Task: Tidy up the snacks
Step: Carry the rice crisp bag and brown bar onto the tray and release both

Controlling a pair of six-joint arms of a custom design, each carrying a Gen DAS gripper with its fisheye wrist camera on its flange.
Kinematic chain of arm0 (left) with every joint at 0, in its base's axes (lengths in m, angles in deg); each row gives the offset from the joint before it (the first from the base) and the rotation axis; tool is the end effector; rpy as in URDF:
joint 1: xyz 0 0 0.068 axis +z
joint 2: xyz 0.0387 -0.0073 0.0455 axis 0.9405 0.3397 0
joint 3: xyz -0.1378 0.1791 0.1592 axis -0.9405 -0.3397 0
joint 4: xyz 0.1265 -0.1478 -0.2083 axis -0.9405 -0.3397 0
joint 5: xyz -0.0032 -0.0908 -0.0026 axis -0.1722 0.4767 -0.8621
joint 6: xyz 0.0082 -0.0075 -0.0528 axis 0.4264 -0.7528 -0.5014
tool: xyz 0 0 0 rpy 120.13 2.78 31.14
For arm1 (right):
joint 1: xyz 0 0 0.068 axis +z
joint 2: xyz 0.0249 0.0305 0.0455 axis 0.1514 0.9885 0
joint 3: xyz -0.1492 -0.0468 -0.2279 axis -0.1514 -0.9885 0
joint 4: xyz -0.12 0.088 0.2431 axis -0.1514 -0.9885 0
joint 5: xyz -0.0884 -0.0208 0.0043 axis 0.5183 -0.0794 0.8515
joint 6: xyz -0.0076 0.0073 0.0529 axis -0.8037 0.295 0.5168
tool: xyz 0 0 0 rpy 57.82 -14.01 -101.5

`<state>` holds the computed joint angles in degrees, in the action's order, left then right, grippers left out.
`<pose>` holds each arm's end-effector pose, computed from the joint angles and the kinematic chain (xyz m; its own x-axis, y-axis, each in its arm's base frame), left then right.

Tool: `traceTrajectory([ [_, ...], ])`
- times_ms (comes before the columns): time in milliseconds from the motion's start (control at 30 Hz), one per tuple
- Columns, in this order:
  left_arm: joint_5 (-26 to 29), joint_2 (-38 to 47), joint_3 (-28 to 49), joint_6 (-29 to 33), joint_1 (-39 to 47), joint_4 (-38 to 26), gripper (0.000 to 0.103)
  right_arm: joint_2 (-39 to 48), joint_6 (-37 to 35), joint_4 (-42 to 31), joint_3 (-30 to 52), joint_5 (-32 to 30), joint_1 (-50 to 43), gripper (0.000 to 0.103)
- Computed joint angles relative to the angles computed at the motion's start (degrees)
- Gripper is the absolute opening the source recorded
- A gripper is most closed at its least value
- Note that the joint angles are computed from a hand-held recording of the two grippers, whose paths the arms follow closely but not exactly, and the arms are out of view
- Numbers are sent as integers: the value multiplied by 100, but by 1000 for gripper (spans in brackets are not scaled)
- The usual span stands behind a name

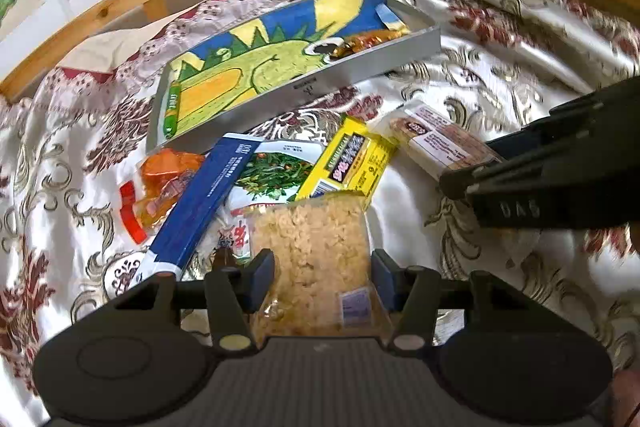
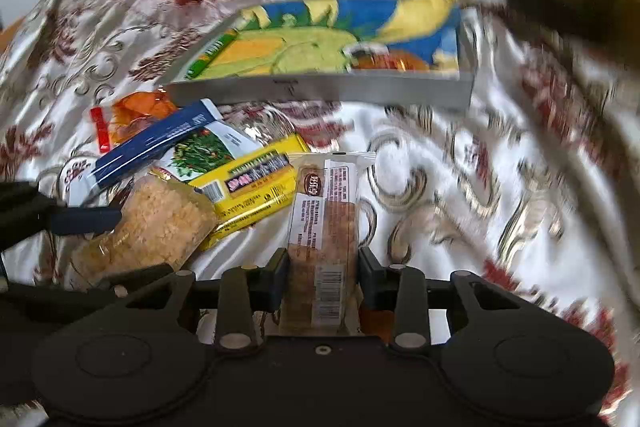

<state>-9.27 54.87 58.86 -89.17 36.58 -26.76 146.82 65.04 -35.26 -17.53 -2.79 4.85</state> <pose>0.2451 -0.1496 0.0995 -0.7096 0.3261 -0.6246 0.2883 0.9432 0.1649 0.2734 -0.0107 0.0978 -0.7355 -0.1955 -0.6487 -0.2630 0.9648 0.0074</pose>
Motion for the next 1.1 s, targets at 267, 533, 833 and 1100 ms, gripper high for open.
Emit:
traceTrajectory([
  [267,-72,-786,-380,-438,125,412,53,-587,-398,1345,-693,327,116,38],
  [533,431,-675,4,-363,774,975,53,-317,-212,2685,-695,-69,-45,38],
  [833,1270,1197,2281,-663,1496,1253,53,1397,96,3432,1051,-269,-24,38],
  [1100,1680,3261,4437,-895,1678,773,53,2904,735,2505,3060,-279,-221,38],
])
